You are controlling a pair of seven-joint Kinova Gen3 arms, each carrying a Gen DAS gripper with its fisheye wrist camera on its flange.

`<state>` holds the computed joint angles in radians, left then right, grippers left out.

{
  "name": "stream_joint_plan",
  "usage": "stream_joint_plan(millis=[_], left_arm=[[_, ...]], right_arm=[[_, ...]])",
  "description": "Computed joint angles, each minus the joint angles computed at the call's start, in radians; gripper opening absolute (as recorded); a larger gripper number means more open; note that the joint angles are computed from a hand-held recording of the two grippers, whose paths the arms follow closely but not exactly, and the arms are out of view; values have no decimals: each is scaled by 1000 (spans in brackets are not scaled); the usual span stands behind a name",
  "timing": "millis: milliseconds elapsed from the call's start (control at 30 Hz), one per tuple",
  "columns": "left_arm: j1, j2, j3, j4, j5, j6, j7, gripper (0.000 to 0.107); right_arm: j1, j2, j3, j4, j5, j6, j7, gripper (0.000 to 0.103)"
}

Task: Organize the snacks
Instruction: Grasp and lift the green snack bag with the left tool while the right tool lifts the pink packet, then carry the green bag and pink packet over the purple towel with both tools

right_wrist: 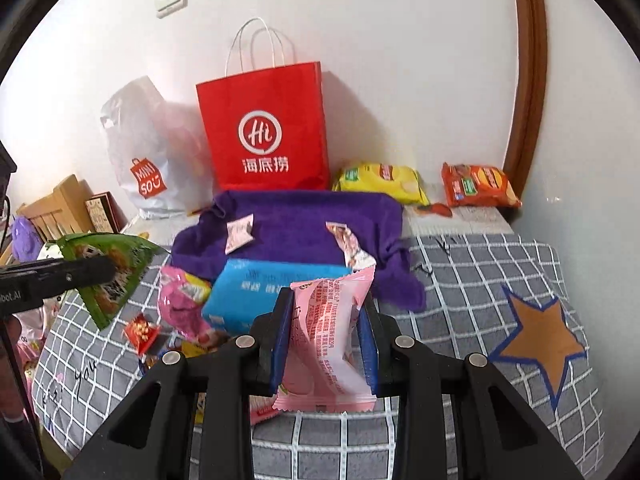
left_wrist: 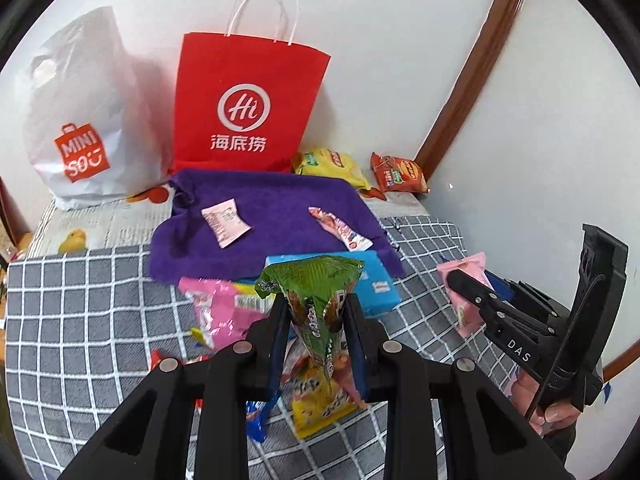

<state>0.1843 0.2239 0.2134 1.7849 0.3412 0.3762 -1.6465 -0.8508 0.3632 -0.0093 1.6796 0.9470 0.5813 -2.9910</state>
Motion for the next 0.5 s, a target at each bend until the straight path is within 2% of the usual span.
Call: stream_joint_plan(millis=[133, 500], left_arm=[[-9, 34, 3, -52, 4, 27, -1, 26], [12, 105, -45, -177, -90, 80, 64, 26]], right_arm=[[27, 23, -6, -59, -41, 8, 69, 31], [63, 109, 34, -224, -179, -3, 275, 31]])
